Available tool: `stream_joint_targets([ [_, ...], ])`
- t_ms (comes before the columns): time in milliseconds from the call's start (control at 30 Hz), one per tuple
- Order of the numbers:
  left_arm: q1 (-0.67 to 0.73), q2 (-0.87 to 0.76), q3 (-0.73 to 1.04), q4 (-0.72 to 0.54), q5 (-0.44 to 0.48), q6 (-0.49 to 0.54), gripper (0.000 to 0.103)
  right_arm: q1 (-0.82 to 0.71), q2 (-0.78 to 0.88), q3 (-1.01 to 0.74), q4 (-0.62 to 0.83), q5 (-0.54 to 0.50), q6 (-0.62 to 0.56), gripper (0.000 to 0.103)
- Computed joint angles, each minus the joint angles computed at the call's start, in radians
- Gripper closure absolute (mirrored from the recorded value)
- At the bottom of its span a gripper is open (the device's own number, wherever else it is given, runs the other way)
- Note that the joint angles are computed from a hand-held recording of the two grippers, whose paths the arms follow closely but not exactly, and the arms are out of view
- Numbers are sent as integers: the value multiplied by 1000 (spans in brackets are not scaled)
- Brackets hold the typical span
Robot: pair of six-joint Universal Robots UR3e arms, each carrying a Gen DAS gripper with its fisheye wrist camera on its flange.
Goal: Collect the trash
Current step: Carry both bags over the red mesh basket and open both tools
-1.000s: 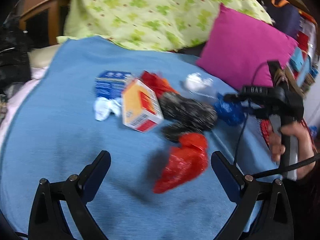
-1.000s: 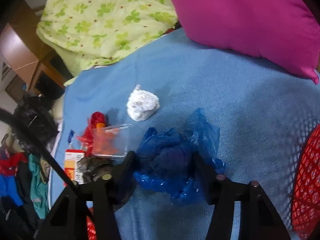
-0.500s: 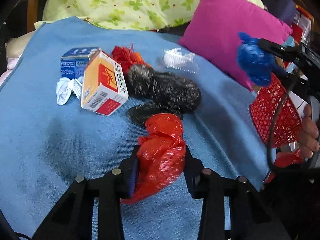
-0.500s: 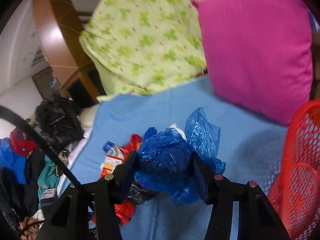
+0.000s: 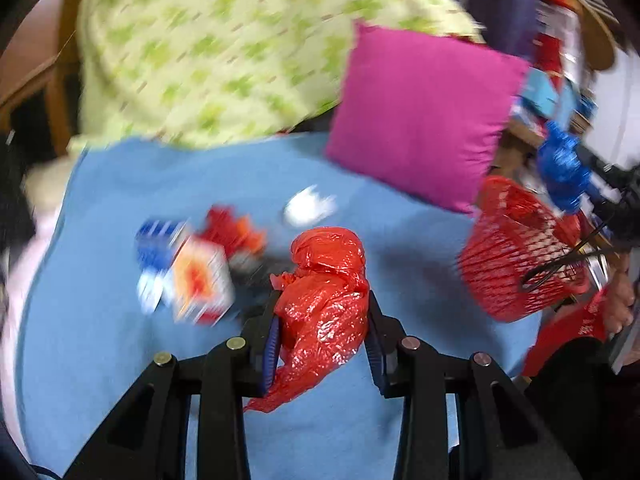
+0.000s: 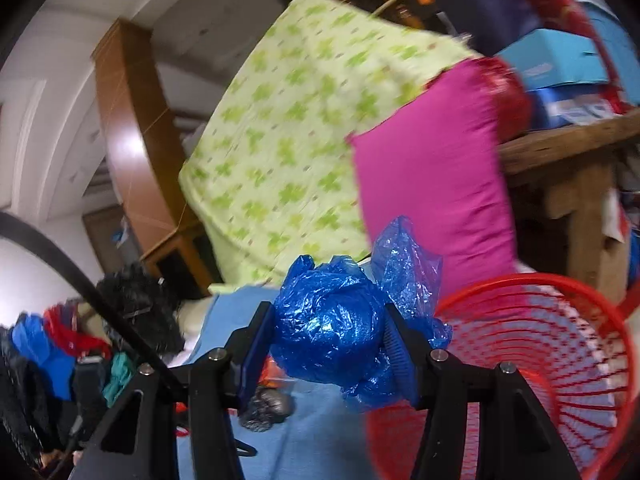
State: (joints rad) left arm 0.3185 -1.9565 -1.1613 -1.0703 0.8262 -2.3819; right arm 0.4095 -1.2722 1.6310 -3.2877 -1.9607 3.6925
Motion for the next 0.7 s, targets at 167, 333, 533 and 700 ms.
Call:
stream_joint_targets([
  [167,-143,-20,172,-116,-32,0,64,-83,-250,338,-97,-7,76,44],
  [333,-314,-176,505,-268,-16,-68,63,-226,-456,545,-59,116,139,44],
  [533,-470,-340,758,-354,63,-116,53,-361,-583,680,-30,263,174,35],
  [700,-528,-421,880,-377,149,-155,36,-428,-653,774,-68,326,218,30],
])
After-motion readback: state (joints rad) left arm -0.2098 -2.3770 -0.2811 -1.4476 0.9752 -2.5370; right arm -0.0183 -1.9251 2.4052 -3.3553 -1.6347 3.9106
